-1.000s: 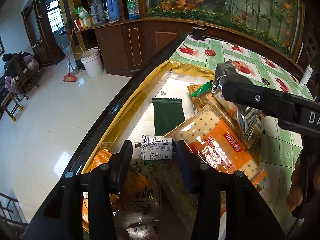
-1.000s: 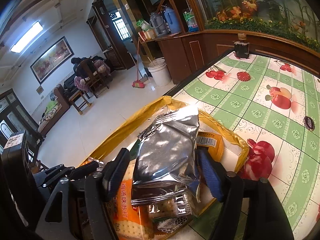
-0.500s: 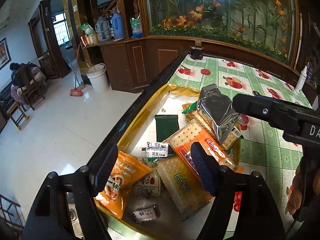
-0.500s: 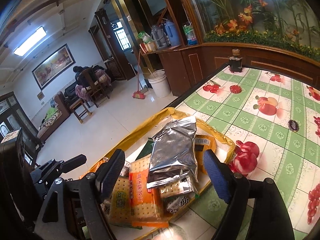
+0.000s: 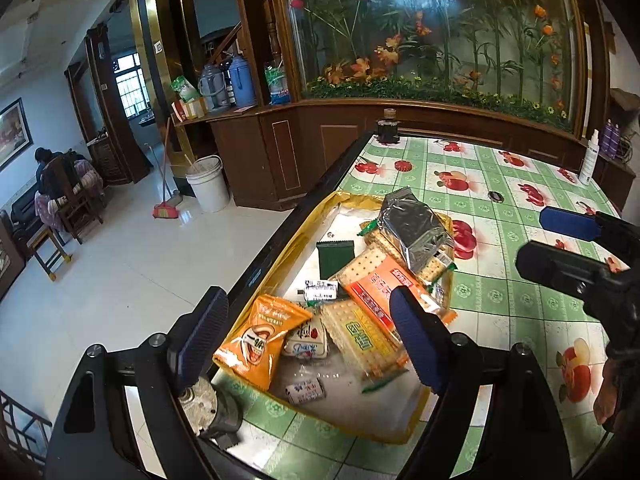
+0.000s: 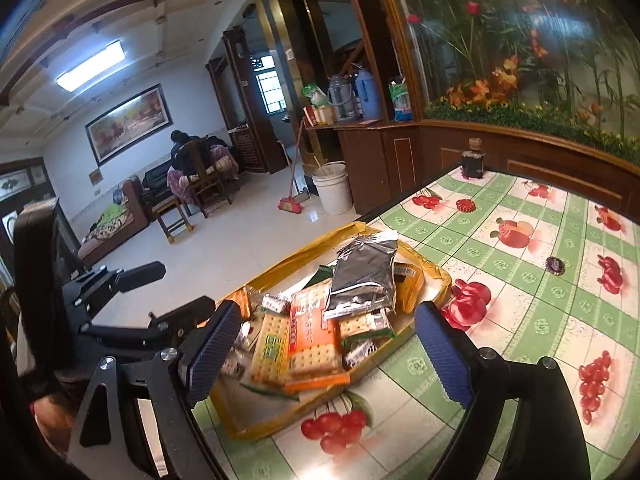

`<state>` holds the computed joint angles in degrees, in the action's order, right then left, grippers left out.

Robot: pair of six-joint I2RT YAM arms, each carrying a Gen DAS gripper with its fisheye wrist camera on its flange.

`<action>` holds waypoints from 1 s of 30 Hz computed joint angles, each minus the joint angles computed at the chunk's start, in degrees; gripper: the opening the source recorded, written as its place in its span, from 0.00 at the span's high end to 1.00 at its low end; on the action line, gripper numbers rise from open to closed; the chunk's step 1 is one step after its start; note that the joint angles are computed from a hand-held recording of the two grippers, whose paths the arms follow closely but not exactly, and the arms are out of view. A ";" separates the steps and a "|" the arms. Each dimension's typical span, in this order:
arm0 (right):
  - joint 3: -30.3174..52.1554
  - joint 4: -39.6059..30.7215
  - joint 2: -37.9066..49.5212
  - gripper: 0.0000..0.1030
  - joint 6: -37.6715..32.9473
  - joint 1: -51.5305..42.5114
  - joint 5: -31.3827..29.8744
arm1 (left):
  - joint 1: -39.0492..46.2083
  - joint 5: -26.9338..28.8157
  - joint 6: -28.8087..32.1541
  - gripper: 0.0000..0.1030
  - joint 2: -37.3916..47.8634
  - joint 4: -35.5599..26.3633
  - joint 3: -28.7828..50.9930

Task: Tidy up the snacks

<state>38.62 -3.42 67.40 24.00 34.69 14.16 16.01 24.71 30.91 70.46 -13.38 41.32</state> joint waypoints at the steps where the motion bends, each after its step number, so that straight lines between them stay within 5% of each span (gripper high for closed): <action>1: -0.76 -0.46 -1.45 0.12 -0.24 1.30 1.21 | 0.69 0.58 0.40 0.19 -1.05 -0.42 -0.65; 16: -6.19 -7.92 -10.45 0.10 2.14 15.43 14.29 | 10.04 11.13 5.33 0.17 -13.46 -9.05 -2.94; 30: -6.83 -8.96 -11.01 0.10 0.90 21.95 16.54 | 18.74 19.98 11.15 0.16 -18.17 -17.21 -1.45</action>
